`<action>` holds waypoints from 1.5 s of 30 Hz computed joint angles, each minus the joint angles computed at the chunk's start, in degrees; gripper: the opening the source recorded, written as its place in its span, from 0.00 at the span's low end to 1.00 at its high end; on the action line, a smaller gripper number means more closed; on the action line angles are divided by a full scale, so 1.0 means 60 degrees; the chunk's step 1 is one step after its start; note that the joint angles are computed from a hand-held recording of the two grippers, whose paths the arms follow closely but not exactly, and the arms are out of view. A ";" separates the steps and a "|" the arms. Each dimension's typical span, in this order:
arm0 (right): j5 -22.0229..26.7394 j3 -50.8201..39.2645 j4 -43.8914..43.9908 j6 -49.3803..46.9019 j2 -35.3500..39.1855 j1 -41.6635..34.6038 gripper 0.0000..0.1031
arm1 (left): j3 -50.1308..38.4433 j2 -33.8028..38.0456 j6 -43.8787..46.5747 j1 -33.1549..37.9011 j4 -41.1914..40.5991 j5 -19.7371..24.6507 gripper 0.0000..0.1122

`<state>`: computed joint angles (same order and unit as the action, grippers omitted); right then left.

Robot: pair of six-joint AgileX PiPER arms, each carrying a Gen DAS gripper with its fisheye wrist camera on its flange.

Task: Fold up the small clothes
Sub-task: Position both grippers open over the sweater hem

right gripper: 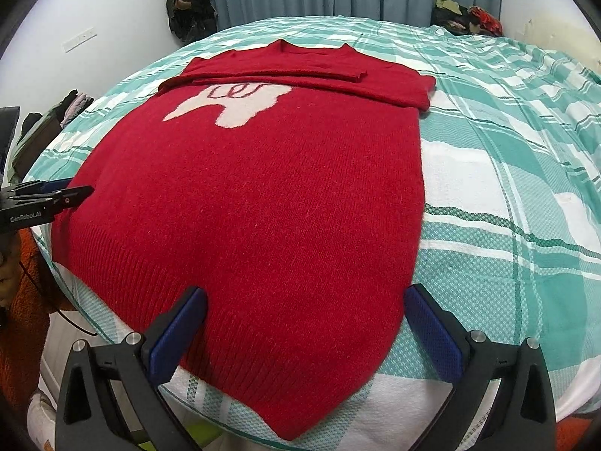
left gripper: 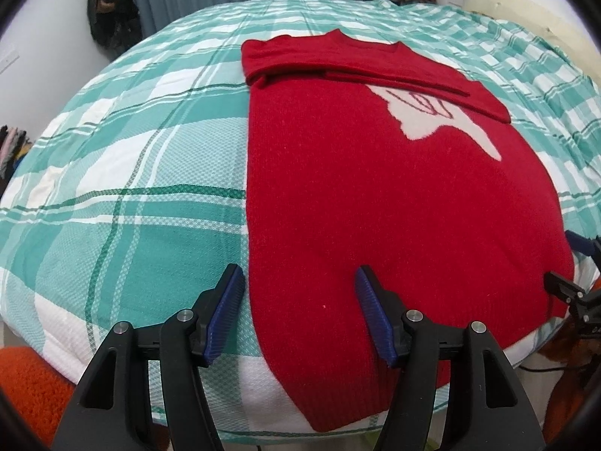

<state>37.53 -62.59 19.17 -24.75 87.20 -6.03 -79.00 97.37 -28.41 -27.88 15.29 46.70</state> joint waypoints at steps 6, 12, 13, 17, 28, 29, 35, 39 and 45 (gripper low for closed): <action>-0.0037 0.0052 0.0111 -0.0136 -0.0019 -0.0014 1.00 | 0.0036 0.0012 -0.0188 -0.0084 0.0211 0.0007 0.58; -0.0054 0.0065 0.0090 -0.0119 -0.0028 -0.0007 1.00 | 0.0066 0.0008 -0.0223 -0.0105 0.0246 -0.0025 0.58; -0.0063 0.0058 0.0092 -0.0116 -0.0018 -0.0003 1.00 | 0.0066 0.0008 -0.0223 -0.0105 0.0246 -0.0025 0.58; -0.0053 0.0067 0.0110 -0.0144 -0.0026 -0.0014 1.00 | 0.0055 0.0017 -0.0242 -0.0117 0.0261 -0.0011 0.58; -0.0069 0.0079 0.0125 -0.0158 -0.0028 -0.0014 1.00 | 0.0041 0.0027 -0.0271 -0.0134 0.0278 -0.0002 0.58; -0.0070 0.0071 0.0118 -0.0150 -0.0021 -0.0009 1.00 | 0.0051 0.0026 -0.0277 -0.0136 0.0293 -0.0011 0.58; 0.0534 -0.0518 0.0861 -0.0475 -0.0358 -0.0702 0.96 | -0.0669 0.0063 0.0895 0.0400 -0.0960 0.0765 0.59; 0.1328 -0.0927 0.2763 -0.1022 -0.0862 -0.2923 0.97 | -0.0121 -0.1092 0.0867 0.1547 -0.1919 0.1088 0.59; 0.5244 -0.1649 0.4164 -0.1627 0.0211 -0.4700 0.95 | 0.0773 -0.1308 0.3415 0.2796 -0.5488 0.1574 0.58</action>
<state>68.99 -72.49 44.15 -34.52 88.47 -34.23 -74.36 89.52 -7.92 -11.10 -17.64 56.15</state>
